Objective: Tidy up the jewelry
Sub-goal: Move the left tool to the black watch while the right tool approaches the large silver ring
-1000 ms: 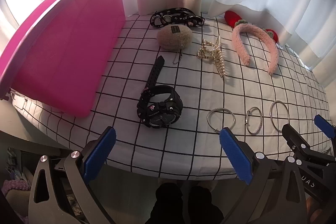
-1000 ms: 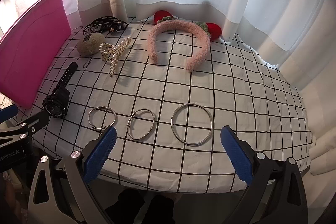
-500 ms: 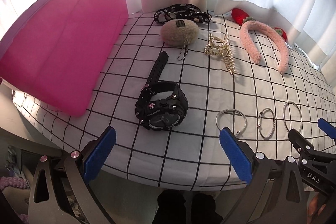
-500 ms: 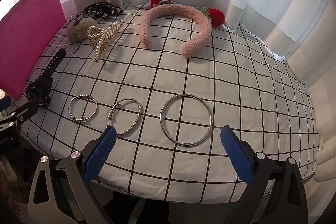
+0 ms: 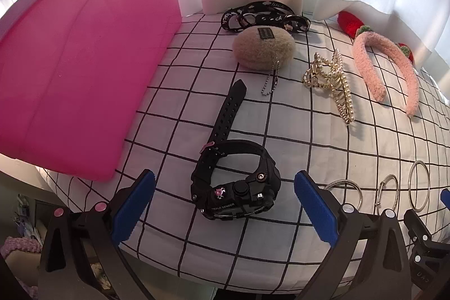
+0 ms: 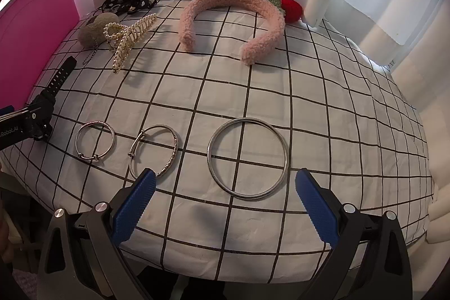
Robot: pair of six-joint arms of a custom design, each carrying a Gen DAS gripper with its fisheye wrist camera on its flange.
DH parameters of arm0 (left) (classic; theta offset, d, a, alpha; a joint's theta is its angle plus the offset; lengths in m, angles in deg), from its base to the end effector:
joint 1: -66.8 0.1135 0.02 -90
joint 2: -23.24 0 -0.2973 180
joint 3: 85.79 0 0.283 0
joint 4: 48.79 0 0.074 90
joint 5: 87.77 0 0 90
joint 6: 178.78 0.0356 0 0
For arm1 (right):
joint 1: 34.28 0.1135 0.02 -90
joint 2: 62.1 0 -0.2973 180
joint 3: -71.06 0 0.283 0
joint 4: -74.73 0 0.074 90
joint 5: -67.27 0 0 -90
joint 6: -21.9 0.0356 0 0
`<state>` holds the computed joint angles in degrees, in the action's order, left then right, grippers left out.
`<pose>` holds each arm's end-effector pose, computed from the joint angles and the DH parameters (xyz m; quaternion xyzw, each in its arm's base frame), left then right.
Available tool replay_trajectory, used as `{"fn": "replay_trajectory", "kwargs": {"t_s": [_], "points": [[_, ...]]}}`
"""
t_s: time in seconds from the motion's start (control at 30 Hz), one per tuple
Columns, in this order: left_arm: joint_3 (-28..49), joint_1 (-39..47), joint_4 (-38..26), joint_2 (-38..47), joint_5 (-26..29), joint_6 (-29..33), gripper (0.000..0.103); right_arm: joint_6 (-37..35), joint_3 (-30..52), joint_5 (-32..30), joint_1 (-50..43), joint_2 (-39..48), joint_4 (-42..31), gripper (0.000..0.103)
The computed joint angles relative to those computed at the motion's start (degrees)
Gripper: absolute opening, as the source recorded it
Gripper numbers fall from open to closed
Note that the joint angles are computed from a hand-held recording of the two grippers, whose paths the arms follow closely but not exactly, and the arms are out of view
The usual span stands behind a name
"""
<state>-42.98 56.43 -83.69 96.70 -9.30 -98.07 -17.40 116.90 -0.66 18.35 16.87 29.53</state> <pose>0.2215 -0.0333 0.1551 -0.0121 0.9725 0.0608 0.2243 0.1452 0.1681 0.1459 0.0030 0.9766 -0.0398 0.2113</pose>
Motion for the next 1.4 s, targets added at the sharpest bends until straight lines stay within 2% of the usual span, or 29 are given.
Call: {"fn": "replay_trajectory", "kwargs": {"t_s": [0.6,0.87,1.1,1.4], "points": [[0.3,1.8,5.8,9.3,1.5,1.4,0.097,-3.4,-0.4,-0.9,-5.8,5.1,4.3,0.095],[0.3,2.0,7.5,10.6,2.0,1.5,0.097,-4.8,-1.9,-1.3,-8.9,3.9,6.3,0.095],[0.8,2.6,8.6,11.9,2.6,1.6,0.098,-6.6,-4.8,-4.7,-12.4,1.9,10.7,0.095],[0.0,7.3,10.0,12.4,7.9,2.8,0.098,-7.5,-4.4,-4.5,-12.8,3.0,12.2,0.095]]}}
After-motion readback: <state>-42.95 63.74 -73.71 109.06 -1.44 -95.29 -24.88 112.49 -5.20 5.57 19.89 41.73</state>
